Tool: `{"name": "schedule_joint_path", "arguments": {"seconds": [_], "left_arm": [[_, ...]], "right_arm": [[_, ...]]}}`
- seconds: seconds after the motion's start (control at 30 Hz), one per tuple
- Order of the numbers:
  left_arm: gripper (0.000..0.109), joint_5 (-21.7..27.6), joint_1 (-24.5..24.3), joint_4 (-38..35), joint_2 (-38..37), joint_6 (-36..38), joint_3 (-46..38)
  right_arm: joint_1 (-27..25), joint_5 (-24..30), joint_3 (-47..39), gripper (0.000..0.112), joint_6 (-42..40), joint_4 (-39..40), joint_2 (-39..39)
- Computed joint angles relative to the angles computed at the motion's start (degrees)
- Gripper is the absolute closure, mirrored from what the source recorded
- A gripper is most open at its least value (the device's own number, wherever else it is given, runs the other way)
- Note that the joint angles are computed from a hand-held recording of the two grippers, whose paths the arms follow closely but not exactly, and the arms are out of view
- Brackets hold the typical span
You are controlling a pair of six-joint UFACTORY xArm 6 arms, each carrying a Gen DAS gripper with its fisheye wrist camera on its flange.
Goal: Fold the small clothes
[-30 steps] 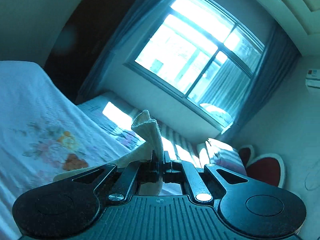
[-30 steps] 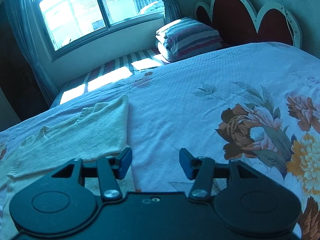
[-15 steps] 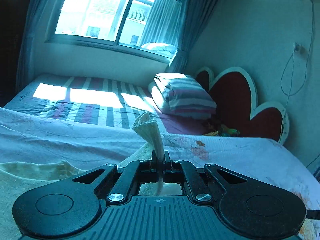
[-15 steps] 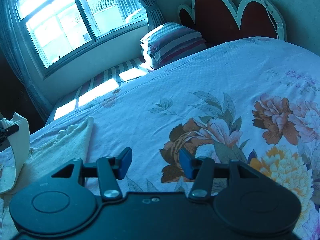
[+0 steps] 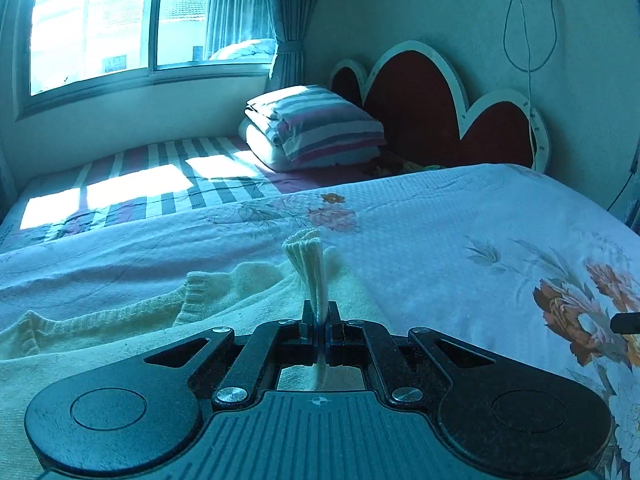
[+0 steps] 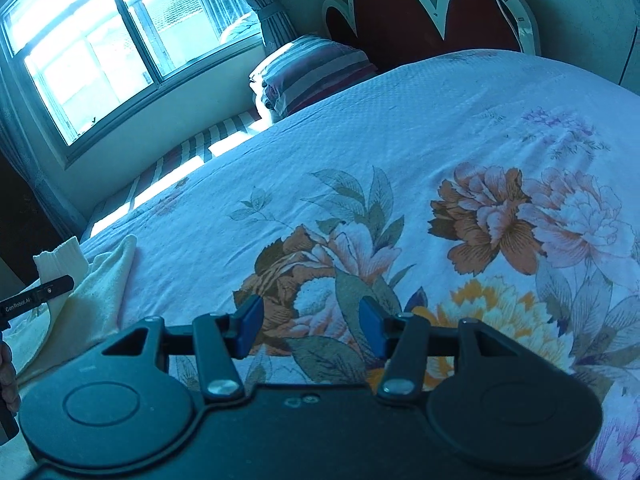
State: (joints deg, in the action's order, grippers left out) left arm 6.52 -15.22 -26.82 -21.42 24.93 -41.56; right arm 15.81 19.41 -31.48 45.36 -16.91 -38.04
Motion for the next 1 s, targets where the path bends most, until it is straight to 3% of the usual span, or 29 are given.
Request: {"name": "schedule_joint_path", "arguments": {"seconds": [0.13, 0.17, 0.23, 0.27, 0.33, 0.43, 0.6, 0.67, 0.73, 0.8, 1.0], "left_arm": [[0.104, 5.14, -0.3, 9.46, 1.76, -6.06, -1.65], [0.093, 4.75, -0.87, 9.93, 1.36, -5.13, -1.07], [0.017, 4.26, -2.4, 6.33, -1.33, -0.73, 0.61], [0.013, 1.54, -3.12, 3.0, -3.05, 2.47, 2.24], [0.013, 0.38, -3.63, -1.48, -8.07, 6.37, 4.97], [0.013, 1.62, 1.44, 4.37, -16.99, -1.4, 10.59], [0.013, 8.0, 20.02, 19.55, -33.55, -15.19, 21.64], [0.02, 8.79, 27.15, 20.92, -37.54, -15.42, 24.71], [0.021, 9.93, 33.34, 20.04, -37.43, -14.13, 25.31], [0.021, 9.96, 36.5, 17.78, -35.66, -10.55, 25.14], [0.022, 8.13, 39.52, 7.58, -27.8, -5.61, 23.14]], "right_arm": [[-0.02, 0.33, 0.07, 0.058, -0.54, 0.43, -0.17], [0.0, 0.52, -0.04, 0.058, -0.89, 0.73, -0.22], [0.24, 0.83, -0.38, 0.058, -0.72, 0.39, -0.15], [0.43, 1.07, -0.71, 0.058, -0.54, 0.07, -0.02], [0.88, 1.19, -1.46, 0.058, -0.15, -0.41, 0.46], [2.1, -0.29, -3.13, 0.058, 0.43, 0.35, 2.45], [7.27, -8.21, -7.86, 0.06, -0.36, 3.75, 10.32], [9.84, -10.92, -10.42, 0.07, 0.21, 3.16, 14.27], [12.43, -12.5, -13.11, 0.075, -0.34, 4.36, 18.35], [15.01, -12.83, -15.89, 0.075, -2.01, 7.16, 22.26], [19.83, -14.35, -21.34, 0.069, -9.26, 22.17, 30.29]]}}
